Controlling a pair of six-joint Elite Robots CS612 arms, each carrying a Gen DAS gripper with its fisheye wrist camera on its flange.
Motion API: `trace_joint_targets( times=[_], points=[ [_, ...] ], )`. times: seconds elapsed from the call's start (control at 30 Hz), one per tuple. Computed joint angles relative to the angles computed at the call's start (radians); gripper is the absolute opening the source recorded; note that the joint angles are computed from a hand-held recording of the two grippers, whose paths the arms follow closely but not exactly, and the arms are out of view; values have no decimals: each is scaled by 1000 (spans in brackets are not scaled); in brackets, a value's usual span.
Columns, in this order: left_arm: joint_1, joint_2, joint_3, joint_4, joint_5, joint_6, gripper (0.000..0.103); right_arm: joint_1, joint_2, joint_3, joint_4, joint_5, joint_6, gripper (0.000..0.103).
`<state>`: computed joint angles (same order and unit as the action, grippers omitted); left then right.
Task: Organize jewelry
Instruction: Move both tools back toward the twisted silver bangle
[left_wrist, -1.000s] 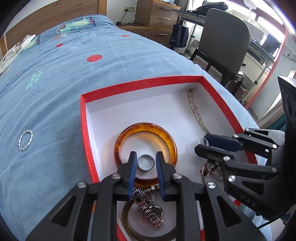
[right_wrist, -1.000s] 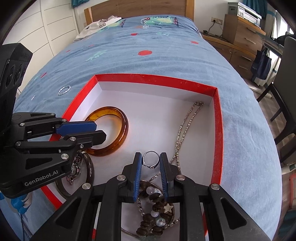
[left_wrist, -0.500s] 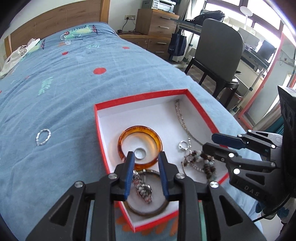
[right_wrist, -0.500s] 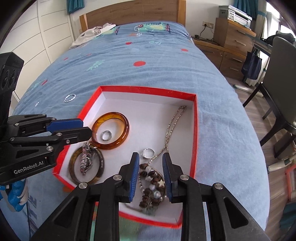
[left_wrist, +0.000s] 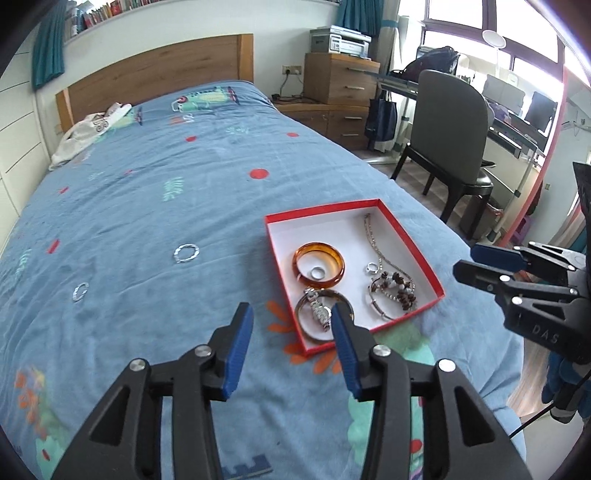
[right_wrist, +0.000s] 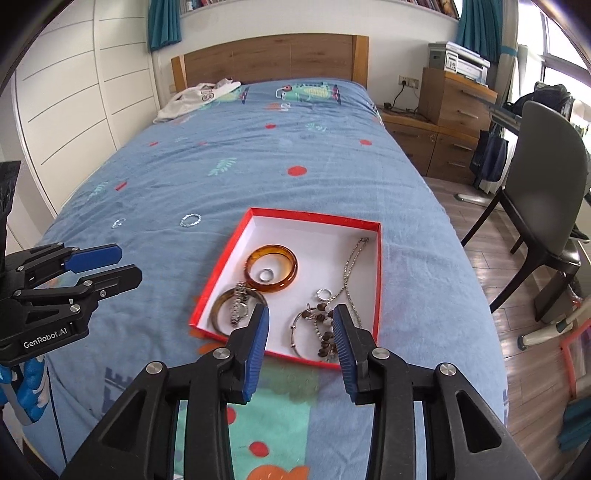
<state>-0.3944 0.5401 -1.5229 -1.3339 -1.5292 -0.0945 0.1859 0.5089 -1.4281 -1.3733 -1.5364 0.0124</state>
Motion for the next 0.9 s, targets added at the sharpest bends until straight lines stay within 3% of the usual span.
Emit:
trace_joint_targets(
  times=[0.6, 0.9],
  points=[
    [7, 71, -276, 88, 137, -47, 43, 58, 34, -151, 39, 8, 40, 42],
    [31, 100, -356, 111, 151, -82, 43, 93, 34, -174, 35, 5, 38, 47]
  ],
)
